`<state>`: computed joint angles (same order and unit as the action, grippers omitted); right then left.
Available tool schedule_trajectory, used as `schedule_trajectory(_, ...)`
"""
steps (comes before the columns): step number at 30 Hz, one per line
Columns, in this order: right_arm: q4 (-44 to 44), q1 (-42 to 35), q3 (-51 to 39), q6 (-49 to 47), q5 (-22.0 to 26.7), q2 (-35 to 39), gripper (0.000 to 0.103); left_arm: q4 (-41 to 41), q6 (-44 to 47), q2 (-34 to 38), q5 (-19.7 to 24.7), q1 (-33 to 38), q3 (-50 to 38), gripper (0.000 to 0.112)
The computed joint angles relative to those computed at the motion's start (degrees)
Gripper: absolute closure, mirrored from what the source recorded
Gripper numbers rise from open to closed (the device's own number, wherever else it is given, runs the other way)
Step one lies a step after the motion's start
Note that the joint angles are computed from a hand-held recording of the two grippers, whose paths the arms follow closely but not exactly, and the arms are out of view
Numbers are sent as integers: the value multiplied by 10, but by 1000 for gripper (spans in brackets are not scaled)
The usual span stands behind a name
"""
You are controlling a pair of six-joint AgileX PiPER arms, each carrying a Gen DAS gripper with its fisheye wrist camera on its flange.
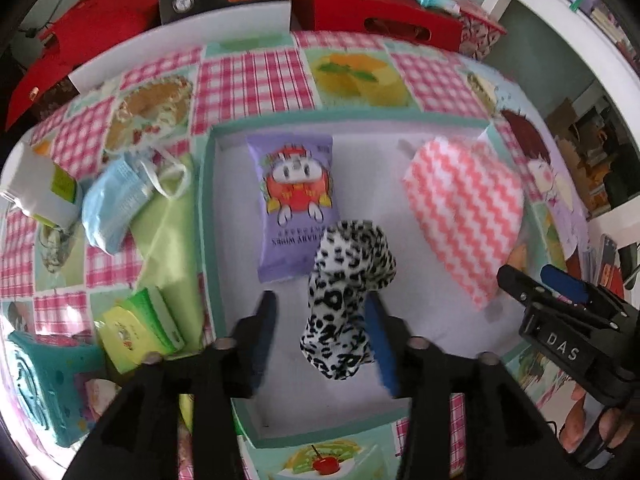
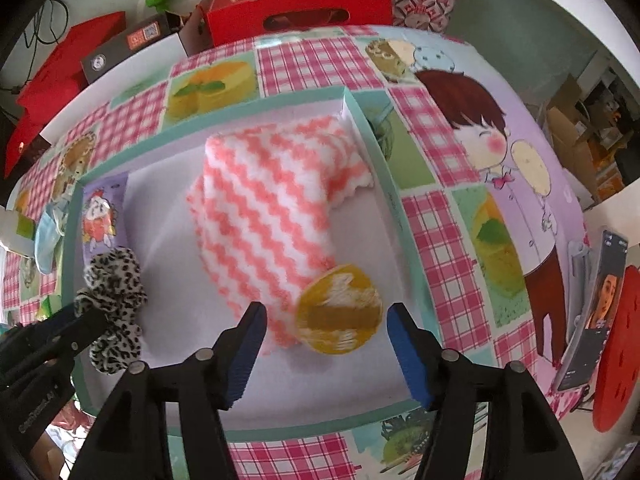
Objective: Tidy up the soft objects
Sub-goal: 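Open the left tool to drop the scrunchie while the right tool releases the tan item in the tray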
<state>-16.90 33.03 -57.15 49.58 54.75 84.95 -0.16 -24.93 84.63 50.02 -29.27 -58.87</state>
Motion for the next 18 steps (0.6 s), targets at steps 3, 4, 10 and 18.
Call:
schedule_trajectory(3,-13,10,-11,9,8,-6,30,8,-3,-20,1,4,-1,51)
schedule_trajectory(4,-18,14,-14,13,11,-7,30,9,-4,-27,2,6,-1,49)
schedule_trajectory(10,-41,36,-31,29,26,-16,23,10,-5,-56,-2,20,1,41)
schedule_trajectory(18,-80,69,-45,59,29,-26,4,1,-2,-69,-11,60,11,39)
